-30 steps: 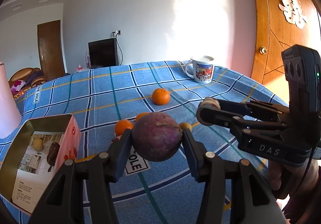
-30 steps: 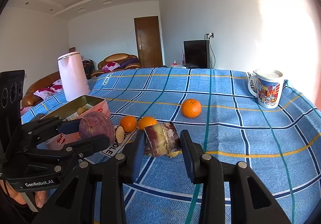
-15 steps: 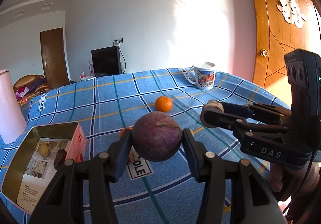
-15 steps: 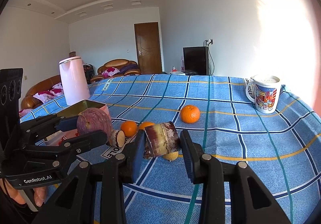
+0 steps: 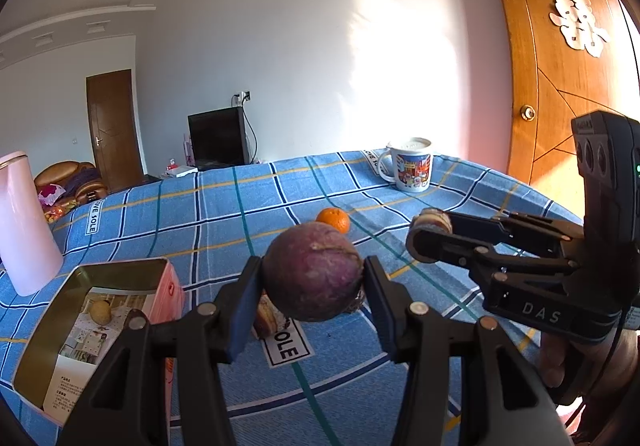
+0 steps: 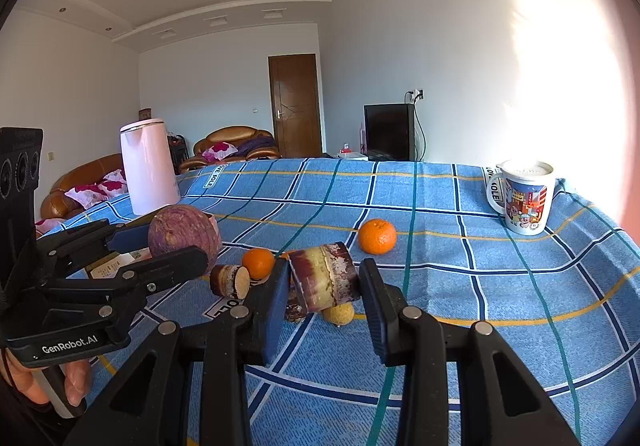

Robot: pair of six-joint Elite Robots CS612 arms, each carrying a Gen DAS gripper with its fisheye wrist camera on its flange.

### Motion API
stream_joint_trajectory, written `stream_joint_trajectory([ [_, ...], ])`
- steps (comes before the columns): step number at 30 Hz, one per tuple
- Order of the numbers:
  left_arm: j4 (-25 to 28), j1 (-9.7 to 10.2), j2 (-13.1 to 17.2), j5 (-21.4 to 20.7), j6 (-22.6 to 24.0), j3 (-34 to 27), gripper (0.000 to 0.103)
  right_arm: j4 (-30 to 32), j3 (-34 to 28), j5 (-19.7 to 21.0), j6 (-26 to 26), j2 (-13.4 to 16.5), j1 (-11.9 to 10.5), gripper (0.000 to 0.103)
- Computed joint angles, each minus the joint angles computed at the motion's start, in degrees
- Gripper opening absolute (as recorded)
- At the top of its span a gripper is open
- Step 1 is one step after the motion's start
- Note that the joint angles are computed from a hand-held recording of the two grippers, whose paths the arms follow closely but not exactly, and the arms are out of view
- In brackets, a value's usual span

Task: Organize fruits
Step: 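Carry the sweet potato and the vegetable chunk over the pink tin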

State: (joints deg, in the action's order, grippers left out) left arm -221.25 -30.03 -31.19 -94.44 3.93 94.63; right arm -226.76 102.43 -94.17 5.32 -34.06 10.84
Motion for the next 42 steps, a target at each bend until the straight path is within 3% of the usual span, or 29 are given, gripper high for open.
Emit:
stream_joint_trajectory([
  [10,-2.0,-0.12,0.2,2.4,0.4,-0.1,0.052,-2.8,0.0,-2.0,-0.8,0.5,0.5,0.038],
  [17,-2.6,0.11,0.2,4.3,-0.3,-0.2,0.052,-1.6,-0.2,-3.0,-2.4,0.3,1.1,0.038],
  [29,-1.2,1.84,-0.1,5.7,-3.4,-0.4,0.052,2.6,-1.6,1.1,-2.7,-0.6,1.1,0.038],
  [42,1.1,4.94,-0.5,8.0,-6.8,-1.2,0.052,11.1,-7.9,6.5,-7.0,-0.9,3.0,0.038],
])
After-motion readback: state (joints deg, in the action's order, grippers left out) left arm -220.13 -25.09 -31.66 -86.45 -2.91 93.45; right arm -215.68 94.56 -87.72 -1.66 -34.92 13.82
